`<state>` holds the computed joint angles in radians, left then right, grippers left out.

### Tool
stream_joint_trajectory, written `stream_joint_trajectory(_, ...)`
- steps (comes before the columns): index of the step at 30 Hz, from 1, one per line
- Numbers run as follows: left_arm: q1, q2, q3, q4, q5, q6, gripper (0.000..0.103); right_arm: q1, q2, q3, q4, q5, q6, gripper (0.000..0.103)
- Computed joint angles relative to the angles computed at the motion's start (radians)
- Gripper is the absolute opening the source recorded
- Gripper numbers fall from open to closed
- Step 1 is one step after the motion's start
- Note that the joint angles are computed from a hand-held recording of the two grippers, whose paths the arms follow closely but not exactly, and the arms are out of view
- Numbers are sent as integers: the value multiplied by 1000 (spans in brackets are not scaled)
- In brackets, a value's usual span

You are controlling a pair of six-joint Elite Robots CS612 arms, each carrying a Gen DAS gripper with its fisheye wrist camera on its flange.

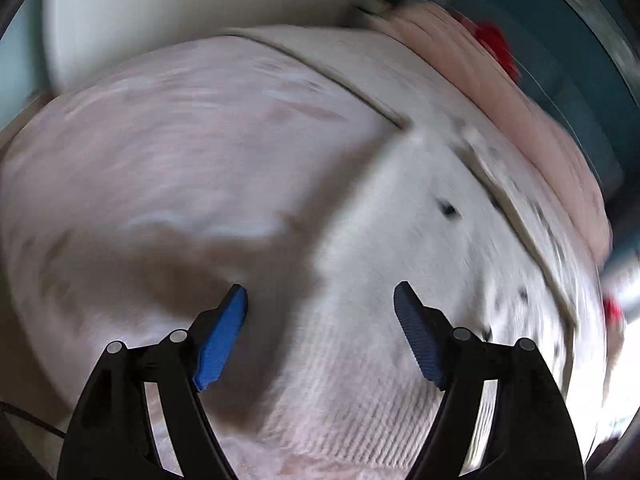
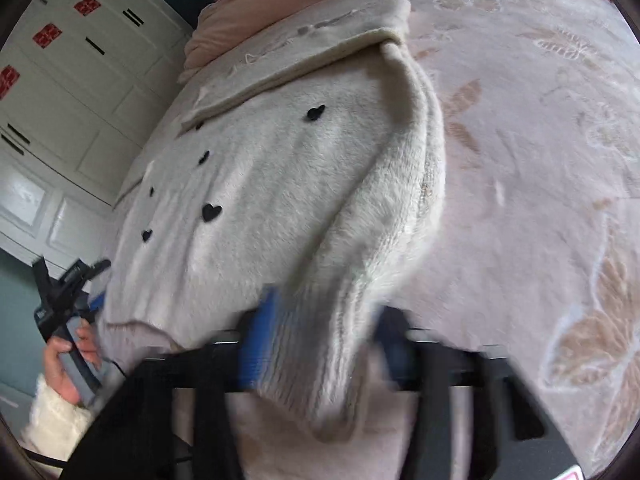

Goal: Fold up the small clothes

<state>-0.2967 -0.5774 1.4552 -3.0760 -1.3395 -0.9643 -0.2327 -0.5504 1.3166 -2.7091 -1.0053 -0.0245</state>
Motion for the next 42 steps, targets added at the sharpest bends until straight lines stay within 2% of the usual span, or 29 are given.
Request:
stream_joint_trajectory(1, 4, 2, 7, -29, -22, -30, 74, 0, 6, -8, 8, 11, 8, 16)
stream_joint_trajectory(2, 10, 9, 2, -34, -61, -32, 73, 0, 10, -12, 14, 14, 16, 13)
stream_joint_trajectory(3, 7, 10, -1, -17, -58, 1, 71, -2, 11, -11, 9, 22, 23, 12)
stream_joint_trajectory(4, 2, 8, -4, 4, -39, 38, 56, -2, 7, -2, -9, 22, 28, 11)
stream_joint_trajectory(5, 5, 5, -8, 23, -60, 76, 18, -3, -1, 9, -27, 18, 28, 10)
stream_joint_trajectory(6, 12, 7, -11, 19, -122, 94, 6, -6, -15, 26, -44, 13, 24, 10)
stream_joint_trajectory(7, 22, 9, -6, -7, -193, 85, 6, -7, -27, 40, -60, 1, 17, 9)
stream_joint_trajectory(8, 28, 8, 0, -36, -236, 78, 5, -8, -42, 57, -75, -18, 3, 9)
stream_joint_trajectory(9, 28, 0, 12, -55, -255, 103, 5, -12, -60, 79, -90, -40, -16, 9)
stream_joint_trajectory(11, 17, -23, 41, -56, -256, 150, 5, -26, -95, 124, -104, -77, -41, 8)
stream_joint_trajectory(15, 10, -57, 102, -42, -312, 171, 5, -46, -145, 202, -76, -143, -105, 8)
stream_joint_trajectory(19, -6, -90, 183, -19, -334, 203, 6, -59, -172, 259, 3, -191, -144, 8)
stream_joint_trajectory(21, -11, -96, 207, -57, -328, 208, 8, -63, -174, 270, 32, -193, -161, 11)
stream_joint_trajectory(23, -4, -100, 217, -147, -314, 192, 10, -63, -177, 273, 7, -191, -149, 21)
stream_joint_trajectory(24, 2, -103, 213, -203, -283, 180, 10, -56, -179, 273, -39, -222, -129, 22)
stream_joint_trajectory(25, 11, -101, 192, -229, -243, 182, 18, -51, -182, 272, -68, -242, -119, 30)
stream_joint_trajectory(26, 18, -96, 171, -235, -223, 185, 34, -44, -184, 269, -117, -271, -102, 40)
stream_joint_trajectory(28, 43, -78, 102, -233, -129, 168, 48, -34, -186, 263, -197, -296, -78, 49)
stream_joint_trajectory(30, 75, -28, -17, -213, -44, 126, 49, -24, -189, 255, -244, -291, -56, 57)
stream_joint_trajectory(31, 88, -8, -62, -194, -28, 95, 52, -20, -186, 245, -259, -282, -49, 61)
stream_joint_trajectory(32, 113, 27, -131, -172, -24, 31, 56, -15, -185, 241, -275, -274, -45, 65)
stream_joint_trajectory(35, 164, 114, -292, -88, -36, -117, 56, 15, -178, 219, -291, -263, -57, 71)
stream_joint_trajectory(37, 194, 180, -412, 13, -19, -216, 55, 34, -172, 202, -267, -257, -81, 71)
stream_joint_trajectory(39, 208, 229, -501, 74, -9, -232, 55, 46, -169, 198, -238, -233, -90, 71)
stream_joint_trajectory(42, 216, 302, -642, 199, -2, -191, 51, 70, -161, 176, -173, -215, -90, 71)
